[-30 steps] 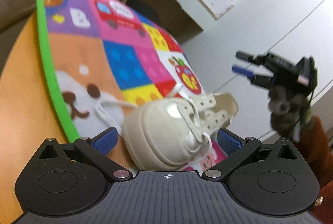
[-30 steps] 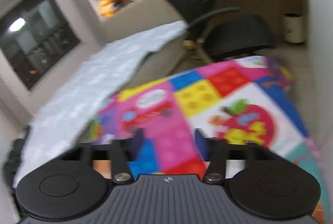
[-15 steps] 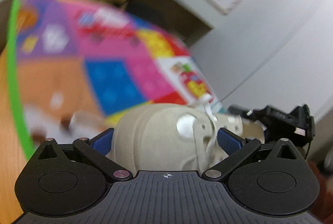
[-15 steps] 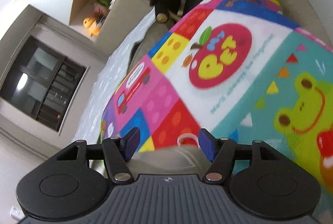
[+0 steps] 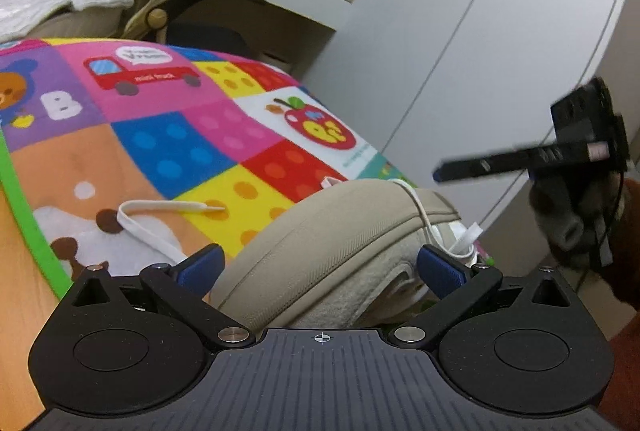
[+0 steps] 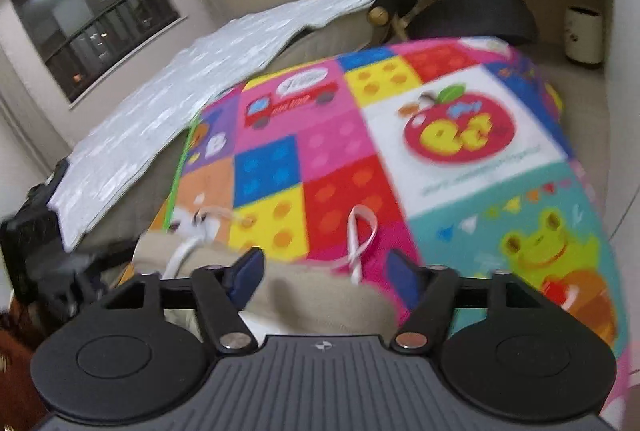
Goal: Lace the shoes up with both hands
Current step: 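Grasp the white lace end with the right tool, then pull the white lace upward away from the sneaker with the right tool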
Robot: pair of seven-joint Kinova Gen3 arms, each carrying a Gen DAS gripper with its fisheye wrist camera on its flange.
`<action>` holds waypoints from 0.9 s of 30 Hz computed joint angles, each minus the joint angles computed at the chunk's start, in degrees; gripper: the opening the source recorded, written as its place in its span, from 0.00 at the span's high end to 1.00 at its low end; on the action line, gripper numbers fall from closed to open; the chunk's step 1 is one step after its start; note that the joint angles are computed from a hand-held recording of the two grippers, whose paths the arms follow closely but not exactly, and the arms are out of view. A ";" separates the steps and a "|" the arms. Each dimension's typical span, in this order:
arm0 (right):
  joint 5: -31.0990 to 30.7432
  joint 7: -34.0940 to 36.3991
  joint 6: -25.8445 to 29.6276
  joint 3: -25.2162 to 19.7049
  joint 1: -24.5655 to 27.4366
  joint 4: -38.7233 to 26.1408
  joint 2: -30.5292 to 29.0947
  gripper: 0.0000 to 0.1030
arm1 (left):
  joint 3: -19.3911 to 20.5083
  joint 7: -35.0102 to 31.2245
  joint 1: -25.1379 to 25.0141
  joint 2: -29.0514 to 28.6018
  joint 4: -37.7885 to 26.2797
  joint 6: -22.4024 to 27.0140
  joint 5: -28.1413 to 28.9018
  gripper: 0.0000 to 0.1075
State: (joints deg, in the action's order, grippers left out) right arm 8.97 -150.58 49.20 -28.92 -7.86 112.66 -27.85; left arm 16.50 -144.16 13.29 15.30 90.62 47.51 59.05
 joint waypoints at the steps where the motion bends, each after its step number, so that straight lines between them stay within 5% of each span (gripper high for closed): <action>1: -0.11 1.05 2.21 2.00 -0.74 -2.50 2.21 0.71 | -0.01 0.09 -0.05 0.02 -0.06 0.11 0.08 0.04; 5: -5.11 10.01 7.55 12.62 -6.03 -10.36 12.83 0.71 | -3.11 -0.97 2.61 -0.21 -0.21 0.41 1.06 0.04; 10: -9.70 20.25 15.91 22.70 -11.69 -19.03 26.10 0.67 | -1.08 -1.90 0.89 -0.05 0.86 -0.84 2.97 0.04; 12: -8.26 20.79 17.87 20.60 -10.46 -21.11 29.92 0.77 | -3.79 -2.68 2.96 -0.26 1.10 -0.43 4.21 0.04; 13: -6.14 20.33 17.45 19.48 -10.80 -21.10 30.24 0.94 | -3.83 -2.72 3.01 -0.22 1.08 -0.46 4.30 0.04; 18: 1.09 13.05 6.83 19.27 -13.81 -19.43 21.59 0.98 | -2.21 -0.17 1.56 1.89 -1.28 0.57 3.60 0.04; 22: 9.30 5.02 -1.97 12.66 -8.74 -17.24 11.06 0.98 | 0.66 4.27 0.17 4.07 -5.01 -0.64 0.48 0.04; 27: 12.71 2.62 -5.73 5.29 -1.39 -15.72 2.00 0.98 | -8.17 14.80 11.36 5.15 -11.91 -9.05 -10.03 0.04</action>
State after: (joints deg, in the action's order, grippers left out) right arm 21.68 -147.95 43.47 -23.63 -9.25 96.94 -25.85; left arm 8.33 -129.36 24.65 20.45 78.72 38.46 49.01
